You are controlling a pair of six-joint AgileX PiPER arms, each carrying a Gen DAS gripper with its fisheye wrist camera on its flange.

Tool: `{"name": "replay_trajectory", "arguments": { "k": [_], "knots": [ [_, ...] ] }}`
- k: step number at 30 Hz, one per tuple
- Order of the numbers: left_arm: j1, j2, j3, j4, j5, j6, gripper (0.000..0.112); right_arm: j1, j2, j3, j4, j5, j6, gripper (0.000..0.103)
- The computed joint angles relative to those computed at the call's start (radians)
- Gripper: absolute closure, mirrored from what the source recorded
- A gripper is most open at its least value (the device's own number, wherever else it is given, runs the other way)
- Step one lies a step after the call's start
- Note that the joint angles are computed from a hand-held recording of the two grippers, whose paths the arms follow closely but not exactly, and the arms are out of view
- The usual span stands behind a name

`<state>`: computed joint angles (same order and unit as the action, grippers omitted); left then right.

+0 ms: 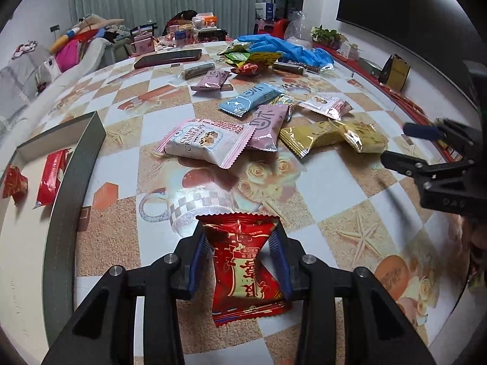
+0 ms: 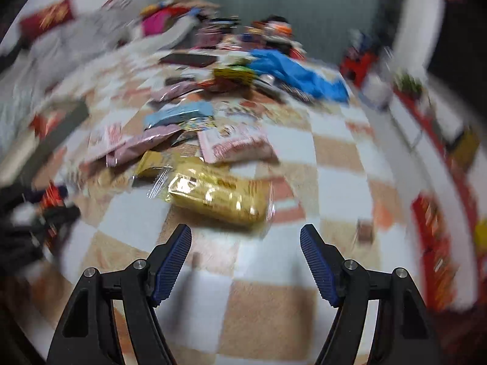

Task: Organize snacks
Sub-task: 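Grasp the red wrapped candy with the left gripper, then grasp the yellow snack stick pack with the right gripper while the left gripper holds the red candy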

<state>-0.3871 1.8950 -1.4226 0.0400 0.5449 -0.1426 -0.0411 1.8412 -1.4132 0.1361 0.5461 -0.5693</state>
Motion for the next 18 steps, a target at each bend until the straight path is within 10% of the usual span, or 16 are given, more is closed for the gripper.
{"name": "replay_trajectory", "arguments": {
  "k": [7,10,18],
  "knots": [
    [0.027,-0.005,0.012,-0.099,-0.021,0.075,0.069,0.028,0.146,-0.171,0.031,0.068,-0.171,0.030],
    [0.029,-0.007,0.016,-0.109,-0.025,0.082,0.069,0.049,0.177,-0.244,-0.014,0.135,-0.063,0.071],
    [0.068,-0.012,0.030,-0.258,-0.037,0.200,0.069,0.033,0.015,-0.060,0.267,0.142,-0.015,0.082]
  ]
}}
